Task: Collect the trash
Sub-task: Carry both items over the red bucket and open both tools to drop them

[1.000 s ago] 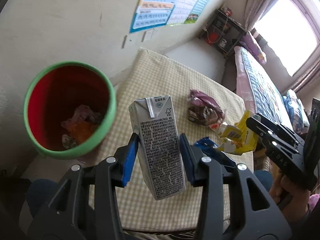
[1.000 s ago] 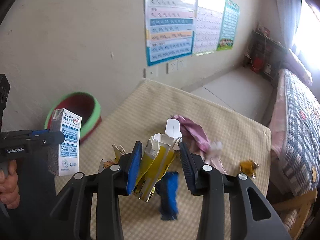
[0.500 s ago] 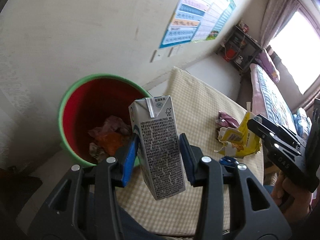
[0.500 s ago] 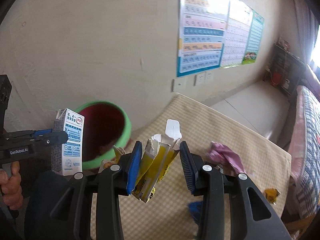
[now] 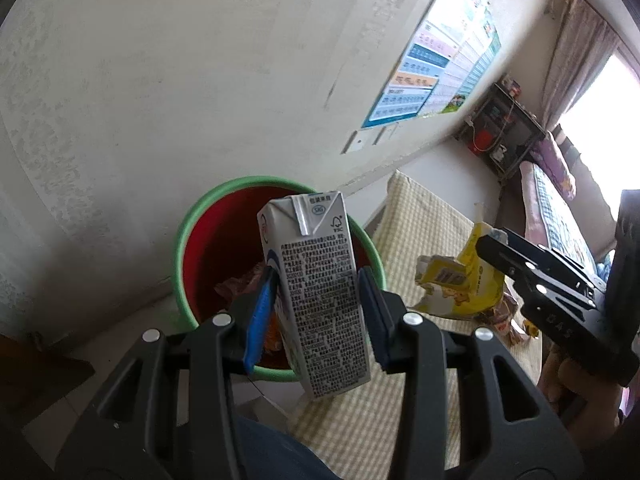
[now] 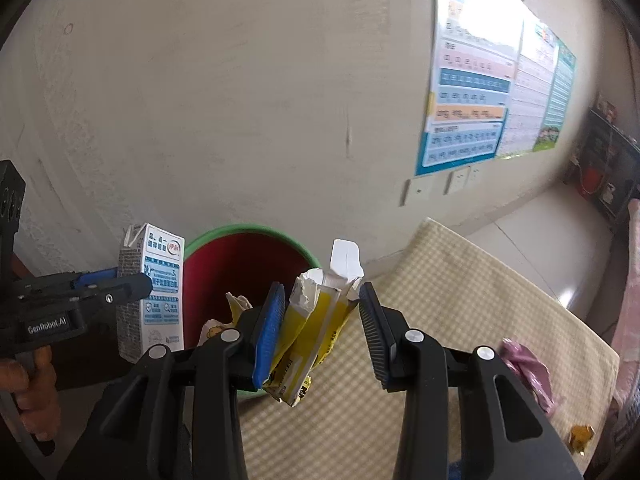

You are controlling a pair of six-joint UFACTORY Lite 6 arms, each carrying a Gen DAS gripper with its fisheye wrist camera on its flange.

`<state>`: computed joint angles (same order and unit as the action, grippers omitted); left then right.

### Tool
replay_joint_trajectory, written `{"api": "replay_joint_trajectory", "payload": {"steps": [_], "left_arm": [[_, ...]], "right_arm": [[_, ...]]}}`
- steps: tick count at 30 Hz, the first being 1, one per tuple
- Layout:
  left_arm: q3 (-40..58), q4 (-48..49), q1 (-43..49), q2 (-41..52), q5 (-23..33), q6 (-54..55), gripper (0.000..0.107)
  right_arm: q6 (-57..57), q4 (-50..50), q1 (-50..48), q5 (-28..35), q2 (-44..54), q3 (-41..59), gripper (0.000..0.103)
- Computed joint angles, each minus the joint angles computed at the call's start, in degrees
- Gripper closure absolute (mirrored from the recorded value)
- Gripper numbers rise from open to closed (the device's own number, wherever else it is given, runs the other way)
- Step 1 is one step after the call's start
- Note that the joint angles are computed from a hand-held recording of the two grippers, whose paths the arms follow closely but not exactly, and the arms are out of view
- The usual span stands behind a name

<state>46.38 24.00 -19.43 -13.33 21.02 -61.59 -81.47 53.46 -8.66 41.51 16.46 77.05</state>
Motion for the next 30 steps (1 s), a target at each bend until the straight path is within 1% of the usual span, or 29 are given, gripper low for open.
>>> {"api": "replay_joint_trajectory", "payload": {"steps": [5, 14, 16, 19, 21, 22, 23, 24, 25, 26, 27, 28, 29, 30], "left_arm": [[-1.3, -3.6, 3.9, 0.3, -2.6, 5.2, 0.067], [-2.2, -17.6, 10.6, 3.4, -6.8, 21.4, 0.067], [-1.8, -19.6, 11.5, 4.7, -7.5, 23.8, 0.066], [-1.3, -25.1, 13.4, 6.2, -8.3, 30.2, 0.066], [-1.1, -29.0, 14.2, 7.1, -8.5, 34.4, 0.066], [-0.7, -29.4, 14.3, 7.7, -8.6, 34.7, 0.066], [-0.6, -30.2, 14.5, 7.8, -8.4, 35.7, 0.066], [-0.6, -30.3, 14.7, 8.0, -8.5, 35.9, 0.064], [-0.6, -29.8, 14.9, 8.1, -8.6, 35.4, 0.052], [-1.1, -27.8, 14.8, 7.7, -9.2, 33.4, 0.046], [-1.3, -24.8, 14.7, 7.4, -9.7, 30.3, 0.033], [-1.4, -22.2, 14.5, 7.4, -10.1, 27.7, 0.026], [-1.8, -21.4, 14.4, 7.0, -10.4, 26.9, 0.024], [-2.3, -22.1, 14.5, 6.7, -10.6, 27.4, 0.019]], "right_arm": [[2.3, -0.4, 5.7, -3.2, 2.7, 2.2, 0.065], [7.0, -3.1, 12.6, -8.2, 9.4, 6.8, 0.065], [7.8, -3.7, 13.4, -8.6, 10.9, 7.9, 0.065], [8.8, -4.5, 14.6, -9.3, 12.9, 9.2, 0.064], [9.2, -4.9, 15.3, -9.9, 13.9, 9.8, 0.063], [9.6, -5.3, 15.6, -10.0, 14.4, 10.2, 0.060], [10.4, -5.9, 15.9, -10.1, 15.1, 10.8, 0.059], [11.0, -6.2, 16.1, -10.1, 15.7, 11.3, 0.055], [11.2, -6.1, 16.2, -9.9, 16.1, 11.7, 0.042], [10.6, -5.1, 16.1, -10.3, 15.9, 11.4, 0.036], [10.2, -4.3, 16.1, -10.7, 15.7, 11.2, 0.033], [9.7, -3.7, 16.0, -10.8, 15.5, 10.9, 0.030], [9.8, -3.6, 15.8, -10.6, 15.4, 10.9, 0.027], [9.8, -3.4, 15.7, -10.5, 15.3, 10.9, 0.026]]}}
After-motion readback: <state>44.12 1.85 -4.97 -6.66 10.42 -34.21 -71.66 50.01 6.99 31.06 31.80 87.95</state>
